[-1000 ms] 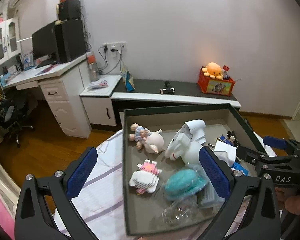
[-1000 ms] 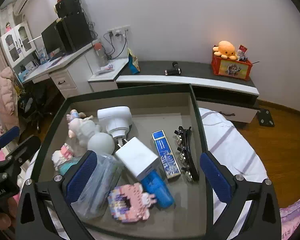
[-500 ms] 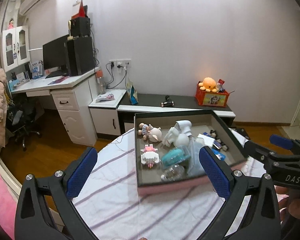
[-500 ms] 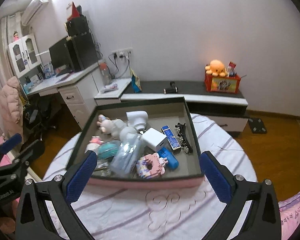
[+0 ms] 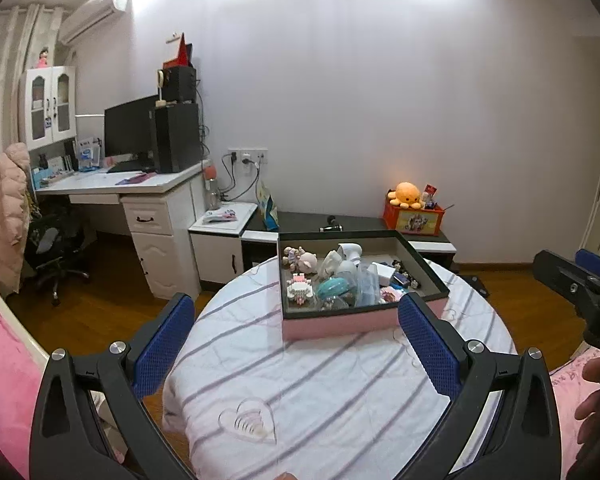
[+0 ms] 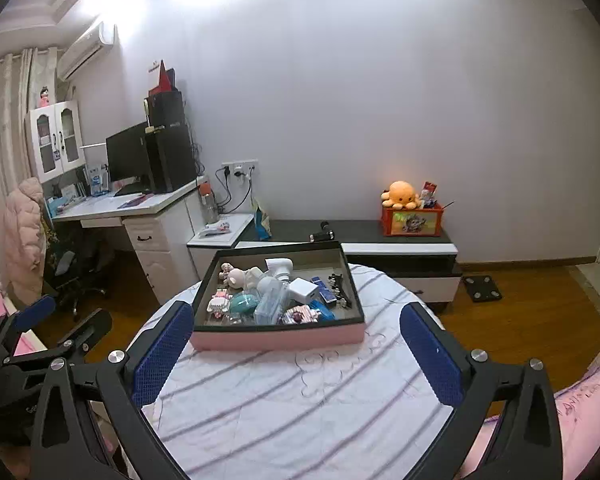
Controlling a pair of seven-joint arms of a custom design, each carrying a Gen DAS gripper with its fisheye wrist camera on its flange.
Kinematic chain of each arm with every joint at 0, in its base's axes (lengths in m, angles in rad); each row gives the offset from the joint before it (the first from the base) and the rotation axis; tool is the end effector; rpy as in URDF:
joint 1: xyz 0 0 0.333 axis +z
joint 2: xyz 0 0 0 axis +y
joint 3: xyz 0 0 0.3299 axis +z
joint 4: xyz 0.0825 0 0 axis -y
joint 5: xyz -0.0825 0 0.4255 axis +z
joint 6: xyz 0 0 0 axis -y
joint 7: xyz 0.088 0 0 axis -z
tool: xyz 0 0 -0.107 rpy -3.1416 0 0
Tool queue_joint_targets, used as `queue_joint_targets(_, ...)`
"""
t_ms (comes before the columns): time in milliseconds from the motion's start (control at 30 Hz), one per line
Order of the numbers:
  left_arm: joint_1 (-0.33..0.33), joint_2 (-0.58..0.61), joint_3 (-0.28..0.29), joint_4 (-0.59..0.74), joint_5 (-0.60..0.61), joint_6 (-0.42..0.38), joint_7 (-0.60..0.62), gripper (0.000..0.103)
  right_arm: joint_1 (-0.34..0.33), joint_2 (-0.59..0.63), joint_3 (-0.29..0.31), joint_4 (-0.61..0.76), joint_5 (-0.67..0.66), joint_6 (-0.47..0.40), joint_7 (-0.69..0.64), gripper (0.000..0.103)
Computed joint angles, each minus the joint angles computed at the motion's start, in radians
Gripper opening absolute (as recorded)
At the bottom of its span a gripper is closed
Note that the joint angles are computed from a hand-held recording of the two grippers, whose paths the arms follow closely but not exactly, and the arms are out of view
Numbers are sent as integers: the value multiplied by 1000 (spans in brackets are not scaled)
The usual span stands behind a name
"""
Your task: Organize rigid objects
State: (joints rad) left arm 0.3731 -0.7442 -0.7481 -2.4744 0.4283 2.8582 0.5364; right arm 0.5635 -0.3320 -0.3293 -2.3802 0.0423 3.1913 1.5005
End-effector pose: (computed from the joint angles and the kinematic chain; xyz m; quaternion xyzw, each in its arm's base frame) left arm 0.4061 -0.2449 0.5683 -0.6498 0.5370 -0.3508 0.4078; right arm 0.5152 0.1016 0.5747 -0.6570 0.5312 -0.2985 0.4439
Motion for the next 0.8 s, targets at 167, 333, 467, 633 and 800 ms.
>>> queue_joint_targets(167, -97, -107, 22, -64, -32, -67, -14, 103, -161, -131, 132, -141, -70, 30, 81, 103)
queue_joint_targets(333, -198, -190, 40, -113, -63, -151, -25, 103, -215, -237, 156, -251, -126, 36, 156, 103)
queue_joint_targets(467, -260, -233, 41, -137, -72, -201, -36, 103, -246, -296, 172, -303, -167, 30, 193, 103)
queue_joint_targets(633, -302, -256, 48, -145, -65, -242, -38, 103, -247, -332, 172, -333, -203, 29, 219, 103)
queue_joint_targets(800, -308, -276, 52, -146, -56, -245, -51, 103, -242, -346, 165, -344, -221, 28, 233, 103)
